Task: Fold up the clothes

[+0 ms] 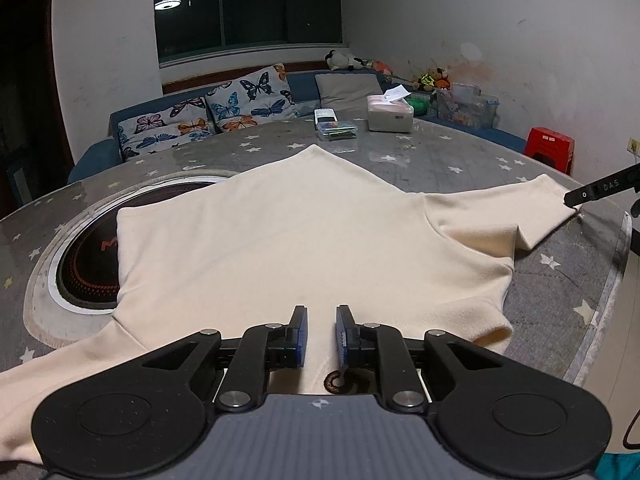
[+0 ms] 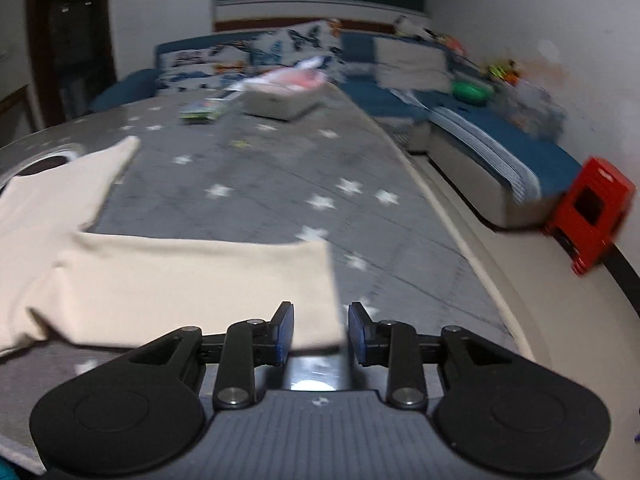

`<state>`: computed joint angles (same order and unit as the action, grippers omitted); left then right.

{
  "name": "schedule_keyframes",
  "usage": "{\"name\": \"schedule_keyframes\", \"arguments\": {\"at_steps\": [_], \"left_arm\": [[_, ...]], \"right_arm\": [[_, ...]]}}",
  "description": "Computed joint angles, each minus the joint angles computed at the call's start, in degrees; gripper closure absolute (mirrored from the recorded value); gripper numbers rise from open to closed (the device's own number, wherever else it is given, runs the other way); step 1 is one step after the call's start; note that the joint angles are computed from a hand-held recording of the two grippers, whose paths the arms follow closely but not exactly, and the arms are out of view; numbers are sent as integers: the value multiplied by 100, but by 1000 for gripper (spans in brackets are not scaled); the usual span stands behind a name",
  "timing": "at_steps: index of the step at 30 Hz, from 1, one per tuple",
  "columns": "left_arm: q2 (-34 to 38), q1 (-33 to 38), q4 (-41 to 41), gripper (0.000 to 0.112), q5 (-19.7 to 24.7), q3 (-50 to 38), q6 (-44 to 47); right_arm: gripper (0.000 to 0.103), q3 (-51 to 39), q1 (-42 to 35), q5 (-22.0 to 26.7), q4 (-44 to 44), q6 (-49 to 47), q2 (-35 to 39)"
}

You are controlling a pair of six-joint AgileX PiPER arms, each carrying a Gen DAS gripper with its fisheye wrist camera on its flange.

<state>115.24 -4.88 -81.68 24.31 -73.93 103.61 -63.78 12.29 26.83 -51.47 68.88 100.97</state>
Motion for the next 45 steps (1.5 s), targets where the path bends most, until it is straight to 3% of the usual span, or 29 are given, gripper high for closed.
{"name": "schedule_keyframes", "arguments": {"at_steps": [3,5,8,13,17,19,21,25,28,32,38,40,45], "left_arm": [[10,-26,29,93,-48,-19,-15],[18,-43,51,93,-79,-36,-32],[8,-58,72,92,-106,-28,-7],[11,-62,78,92,-116,-28,63],[10,-60,16,89,-129,-16,159],[7,-60,-21,85,-160,-8,206],[21,-38,81,84,-124,-46,108],[38,-39,504,84,-51,-180,-292],[29,-61,700,84,37,-259,-542],[-7,-117,683,84,95,-282,-575],[-5,-218,844,84,126,-357,-773],[7,-254,859,84,152,-396,-790],[114,-392,878,84,296,-686,-837]], "right_arm": [[77,81,-193,-379,108,-126,1],[93,-70,-200,-385,147,-389,107],[96,-404,-125,-180,-137,-547,322],[96,-1064,-48,133,-1029,-414,767],[95,-1514,-193,118,-750,-777,1216],[93,-1442,-256,5,-1008,-453,1295],[84,-1370,-282,11,-1045,-264,1220],[83,-1258,-318,-77,-890,-225,965],[83,-1281,-305,-371,-466,-610,838],[82,-1543,-241,-853,1109,-2107,959],[75,-2178,-6,-975,2849,-3944,1450],[75,-2356,28,-895,2979,-4064,1604],[71,-2381,-59,-910,2349,-3348,1690]]}}
